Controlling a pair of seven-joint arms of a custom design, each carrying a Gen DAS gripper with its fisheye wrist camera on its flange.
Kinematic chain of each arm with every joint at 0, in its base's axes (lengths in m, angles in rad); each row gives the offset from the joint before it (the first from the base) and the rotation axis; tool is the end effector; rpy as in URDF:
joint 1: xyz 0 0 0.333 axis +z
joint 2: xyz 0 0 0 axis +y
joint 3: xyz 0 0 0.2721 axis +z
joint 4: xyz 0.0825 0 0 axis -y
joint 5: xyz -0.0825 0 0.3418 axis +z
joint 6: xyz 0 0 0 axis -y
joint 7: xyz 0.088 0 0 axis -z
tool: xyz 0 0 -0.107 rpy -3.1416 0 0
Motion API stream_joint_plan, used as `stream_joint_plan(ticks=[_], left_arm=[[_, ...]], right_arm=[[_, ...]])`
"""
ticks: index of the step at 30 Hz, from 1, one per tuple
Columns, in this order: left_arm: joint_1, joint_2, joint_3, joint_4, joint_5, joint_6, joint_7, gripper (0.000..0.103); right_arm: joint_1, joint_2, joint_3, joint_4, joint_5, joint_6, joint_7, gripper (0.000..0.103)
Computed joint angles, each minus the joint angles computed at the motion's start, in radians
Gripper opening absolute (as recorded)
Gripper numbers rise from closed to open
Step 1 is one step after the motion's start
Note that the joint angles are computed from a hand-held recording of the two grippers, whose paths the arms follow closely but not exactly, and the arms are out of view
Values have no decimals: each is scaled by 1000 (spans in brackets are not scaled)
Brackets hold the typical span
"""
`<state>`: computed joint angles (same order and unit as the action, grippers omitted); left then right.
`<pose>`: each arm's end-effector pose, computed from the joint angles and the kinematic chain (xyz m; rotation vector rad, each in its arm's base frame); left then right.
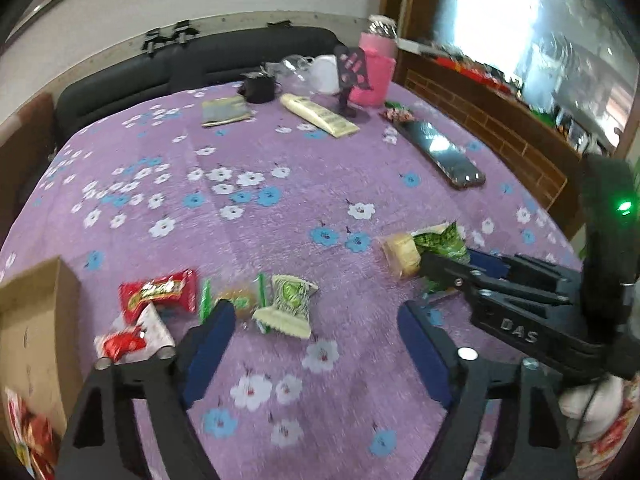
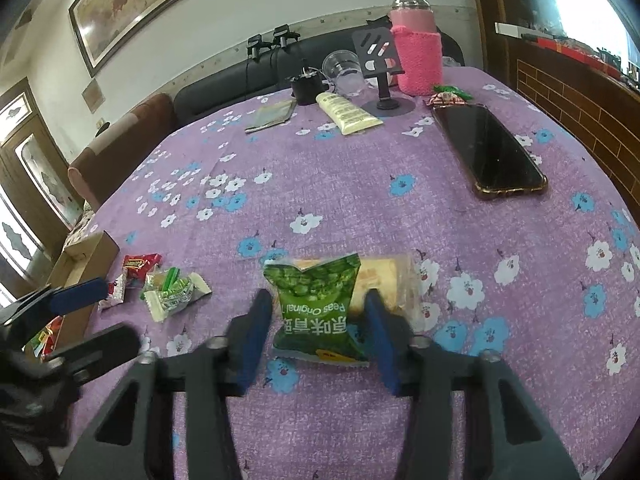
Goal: Organize snacks
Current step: 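Grasp the green Peas Original bag with the right tool, then grasp the small green-and-white snack packet with the left tool while the right tool holds the green bag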
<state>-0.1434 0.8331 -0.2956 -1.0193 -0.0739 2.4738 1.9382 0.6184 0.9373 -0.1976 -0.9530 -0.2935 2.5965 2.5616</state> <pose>0.7029 -0.2328 0.4177 -1.2790 2.4160 -0.9112 0.6555 0.3735 0.3790 -1.4941 1.8926 -0.5263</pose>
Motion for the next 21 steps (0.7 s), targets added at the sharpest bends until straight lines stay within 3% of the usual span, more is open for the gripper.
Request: stream_joint_plan(ticks=[5, 9, 11, 12, 13, 16, 21], left_arm=[[-49, 117, 31, 195, 41, -91, -17, 74], [-71, 163, 46, 262, 61, -101, -10, 70], [-83, 143, 61, 223, 86, -77, 0, 54], [-93, 151, 70, 238, 101, -96, 1, 33], [-102, 154, 82, 244, 116, -101, -6, 22], [-95, 117, 82, 175, 130, -72, -16, 20], [-27, 9, 27, 1, 69, -4, -10, 17]], right_arm=[[7, -22, -7, -39, -8, 20, 14, 30], [12, -50, -17, -87, -17, 56, 40, 30], [9, -49, -14, -87, -13, 56, 41, 30], [9, -53, -14, -92, -13, 59, 42, 30], [9, -55, -15, -97, -12, 63, 45, 30], [7, -58, -13, -103, -9, 68, 46, 30], [10, -65, -17, -118, -9, 83, 51, 30]])
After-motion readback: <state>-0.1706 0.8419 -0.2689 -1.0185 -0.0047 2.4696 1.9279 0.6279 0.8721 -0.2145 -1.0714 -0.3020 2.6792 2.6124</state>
